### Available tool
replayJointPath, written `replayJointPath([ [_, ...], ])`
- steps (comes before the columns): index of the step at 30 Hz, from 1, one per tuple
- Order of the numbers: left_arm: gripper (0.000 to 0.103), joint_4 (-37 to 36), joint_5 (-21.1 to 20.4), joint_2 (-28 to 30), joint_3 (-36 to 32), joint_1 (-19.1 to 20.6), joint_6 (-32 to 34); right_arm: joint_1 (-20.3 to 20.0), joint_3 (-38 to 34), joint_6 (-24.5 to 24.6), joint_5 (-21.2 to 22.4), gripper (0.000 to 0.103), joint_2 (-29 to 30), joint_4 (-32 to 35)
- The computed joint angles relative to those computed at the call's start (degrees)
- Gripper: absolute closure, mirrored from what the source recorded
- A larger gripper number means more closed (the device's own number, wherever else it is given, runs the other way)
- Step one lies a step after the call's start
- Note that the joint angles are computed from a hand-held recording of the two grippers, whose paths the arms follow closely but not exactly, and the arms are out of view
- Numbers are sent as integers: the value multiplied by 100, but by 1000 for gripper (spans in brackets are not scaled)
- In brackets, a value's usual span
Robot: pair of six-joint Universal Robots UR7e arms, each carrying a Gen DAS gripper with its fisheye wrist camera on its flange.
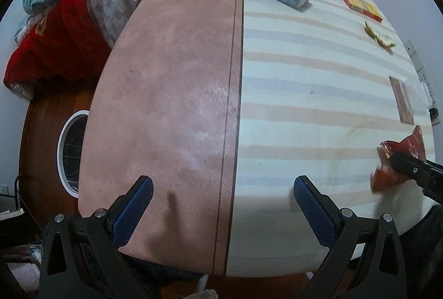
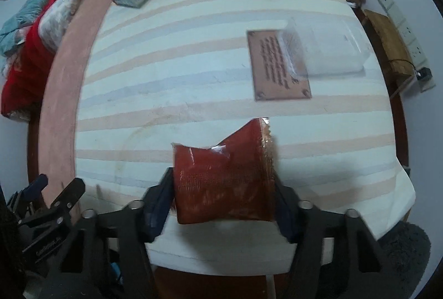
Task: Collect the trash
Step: 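Grasp the dark red wrapper with the right tool while the left tool grasps the milk carton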
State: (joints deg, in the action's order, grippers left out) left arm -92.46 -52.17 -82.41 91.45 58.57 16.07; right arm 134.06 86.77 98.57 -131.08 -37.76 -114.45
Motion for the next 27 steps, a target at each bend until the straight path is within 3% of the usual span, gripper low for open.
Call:
replayJointPath([
  [7, 0, 12, -345, 444, -570, -141, -271, 77, -213, -387, -450, 48, -177, -119],
  [12, 0, -94, -495, 1257, -1270, -259, -577, -91, -452, -870, -865, 48, -439, -18],
  [15, 0, 141, -700, 1936, -1928, -292, -1030, -392, -499, -858, -1110, 48, -708, 416],
  [22, 0, 1140, -1334, 3486, -3581, -235, -2421, -1189, -113, -1000, -1134, 48, -1256, 322],
  [25, 14, 1214, -1332, 3815, -3802, -238, -2735, -1420, 42, -1115, -1096, 48, -1364, 160],
  [27, 42, 1215, -1204, 3886, -3798, -264, -2812, -1544, 146, -1192, -1047, 48, -1414, 7],
])
